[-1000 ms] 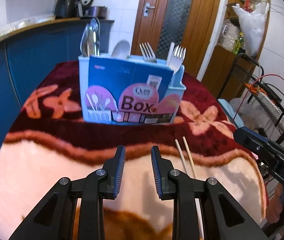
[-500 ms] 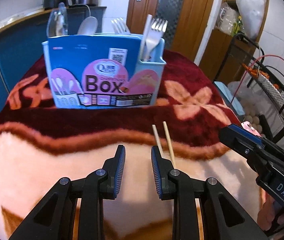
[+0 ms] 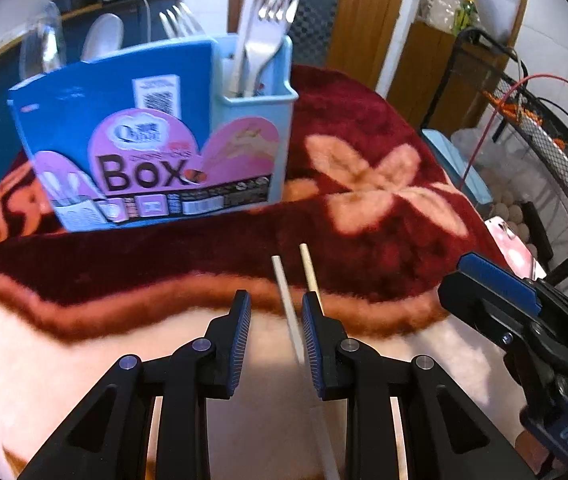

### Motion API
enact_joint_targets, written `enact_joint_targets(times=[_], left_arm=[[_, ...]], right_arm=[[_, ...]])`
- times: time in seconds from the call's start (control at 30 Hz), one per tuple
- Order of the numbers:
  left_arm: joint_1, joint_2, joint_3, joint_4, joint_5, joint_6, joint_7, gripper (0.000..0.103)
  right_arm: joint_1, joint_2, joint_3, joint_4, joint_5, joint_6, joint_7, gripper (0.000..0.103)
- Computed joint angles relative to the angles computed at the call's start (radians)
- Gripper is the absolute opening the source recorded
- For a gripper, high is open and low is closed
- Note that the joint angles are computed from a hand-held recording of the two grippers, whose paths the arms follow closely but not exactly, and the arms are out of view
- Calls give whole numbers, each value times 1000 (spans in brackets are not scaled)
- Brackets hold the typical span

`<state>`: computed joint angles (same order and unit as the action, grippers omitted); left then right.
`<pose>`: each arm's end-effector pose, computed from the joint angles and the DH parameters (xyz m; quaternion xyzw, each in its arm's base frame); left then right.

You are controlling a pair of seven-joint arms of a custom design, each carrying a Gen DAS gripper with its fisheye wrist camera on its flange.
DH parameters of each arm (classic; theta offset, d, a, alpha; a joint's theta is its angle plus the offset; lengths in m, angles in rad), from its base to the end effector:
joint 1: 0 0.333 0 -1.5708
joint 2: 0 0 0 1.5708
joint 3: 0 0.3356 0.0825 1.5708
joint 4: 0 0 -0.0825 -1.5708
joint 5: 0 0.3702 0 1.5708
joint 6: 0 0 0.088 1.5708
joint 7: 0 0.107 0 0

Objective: Organize utensils
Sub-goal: 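Grasp one wooden chopstick with the left tool while the right tool grasps the other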

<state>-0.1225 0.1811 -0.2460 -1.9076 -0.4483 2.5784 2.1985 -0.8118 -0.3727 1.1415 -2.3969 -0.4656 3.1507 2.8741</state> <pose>0.5940 -0.2116 0.4850 -0.4203 0.8572 -0.2875 0.0763 0.4509 0.2418 0.4878 -0.5030 0.7319 -0.2384 0.3930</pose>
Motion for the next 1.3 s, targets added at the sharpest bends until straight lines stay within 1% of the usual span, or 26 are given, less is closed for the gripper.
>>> enact_joint_targets(times=[0.07,0.1,0.2,0.23,0.27,0.3,0.33,0.47,0.5,0.6,0.67,0.87,0.97,1.13,1.3], left_arm=[[-6,10,2,9,22,5,-9,25],[-8,15,2,17,35,1,-13,19],[-11,37,1,53,70,-44,-13,18],[-12,40,1,57,79,-48,-18,17],[-12,42,1,62,85,-55,-21,16],[-12,45,1,68,90,-62,-24,11],[-10,49,2,78,91,-77,-33,9],[3,63,-3,107,63,-122,-48,5],[12,61,-7,110,39,-133,-37,4],[29,47,-8,98,-13,-127,-13,4],[48,32,-10,90,-74,-129,20,4],[81,-16,7,79,-228,-111,120,4],[93,-36,18,73,-305,-95,180,4],[104,-69,36,51,-415,-37,299,4],[117,-87,56,46,-515,-20,401,4]], right_arm=[[2,-1,-3,-2,2,0,0,35],[3,-2,-4,-3,3,0,0,36],[4,1,-5,-4,4,0,0,36],[4,3,-4,-3,4,-1,0,36],[4,7,-4,-3,4,-1,0,36],[5,10,-4,-1,3,-3,0,36],[6,12,-4,0,1,-5,0,36],[17,22,-12,9,-13,-22,6,36],[19,24,-13,14,-20,-30,9,36],[26,39,-15,30,-50,-48,22,36],[31,56,-17,43,-77,-60,34,36],[31,138,2,104,-156,-118,71,36],[54,189,-1,138,-196,-169,69,36],[115,324,-16,217,-253,-282,43,36],[197,447,-54,288,-228,-381,-24,36]])
